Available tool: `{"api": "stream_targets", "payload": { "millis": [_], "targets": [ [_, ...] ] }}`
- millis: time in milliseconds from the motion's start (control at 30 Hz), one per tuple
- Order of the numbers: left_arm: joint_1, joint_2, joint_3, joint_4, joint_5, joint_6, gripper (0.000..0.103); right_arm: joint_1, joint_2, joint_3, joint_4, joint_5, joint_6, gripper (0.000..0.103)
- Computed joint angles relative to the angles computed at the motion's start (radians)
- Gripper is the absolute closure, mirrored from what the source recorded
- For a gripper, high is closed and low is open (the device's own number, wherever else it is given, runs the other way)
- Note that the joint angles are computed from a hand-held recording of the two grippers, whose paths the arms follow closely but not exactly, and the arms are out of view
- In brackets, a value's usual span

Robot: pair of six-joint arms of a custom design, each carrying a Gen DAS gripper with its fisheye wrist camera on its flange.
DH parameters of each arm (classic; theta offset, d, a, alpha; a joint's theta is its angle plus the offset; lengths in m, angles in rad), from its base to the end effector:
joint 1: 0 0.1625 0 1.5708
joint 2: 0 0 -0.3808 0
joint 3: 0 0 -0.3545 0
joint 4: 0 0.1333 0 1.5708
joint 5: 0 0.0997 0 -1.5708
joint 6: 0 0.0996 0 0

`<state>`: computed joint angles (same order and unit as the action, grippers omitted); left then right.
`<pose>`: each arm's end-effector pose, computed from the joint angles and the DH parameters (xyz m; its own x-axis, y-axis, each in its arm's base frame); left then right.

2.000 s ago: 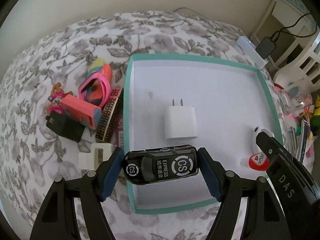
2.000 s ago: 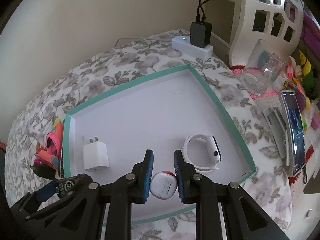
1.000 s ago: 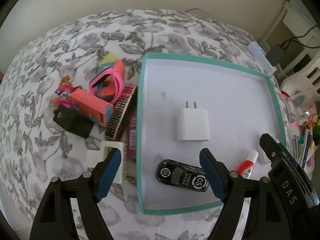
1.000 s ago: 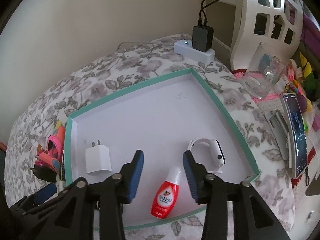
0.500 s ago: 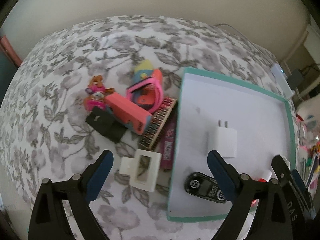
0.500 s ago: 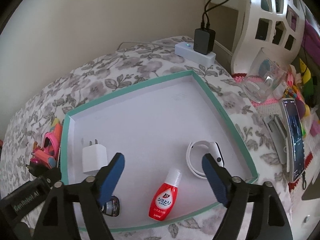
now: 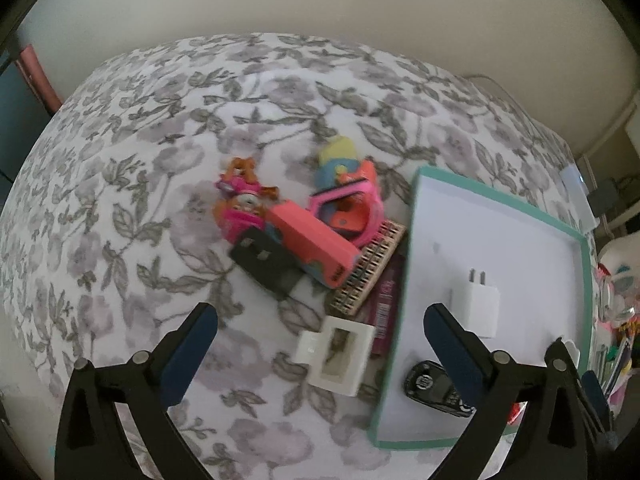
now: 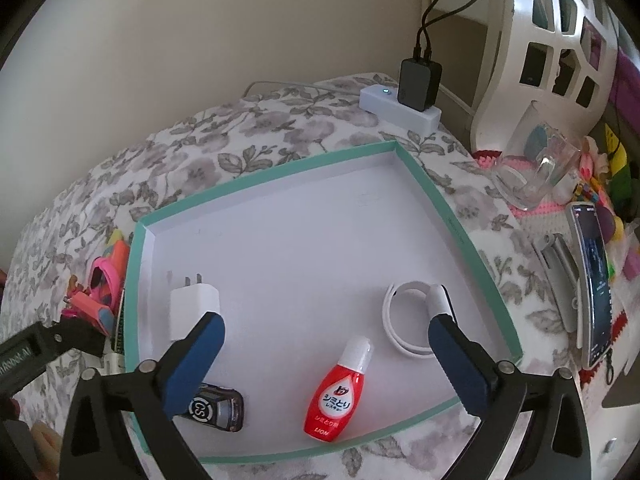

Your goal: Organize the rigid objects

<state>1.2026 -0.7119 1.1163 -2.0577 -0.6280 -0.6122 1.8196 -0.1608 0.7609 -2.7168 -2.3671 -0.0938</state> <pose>-0.0590 -0.7472 0.2217 -0.6744 -0.4122 -0.6126 -0.0352 0.8467 -0.5309 0.2547 -0.7502 0.0155 -0.7461 0.1091 0.6568 -0.2816 0.8423 -0.4597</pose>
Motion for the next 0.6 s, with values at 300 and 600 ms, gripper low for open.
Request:
{"api": "stream_targets", "payload": {
  "millis": [300, 600],
  "targets": [
    [0.019, -0.081, 0.036, 0.062, 0.110, -0.091, 0.000, 0.035, 0.008, -0.009, 0.020, 0.088, -0.018, 0.000],
    [0.053, -0.114, 0.022, 0.188, 0.067, -0.204, 0.000, 0.087, 0.120, -0.174, 0.185, 0.171, -0.093, 0.001]
  ]
}}
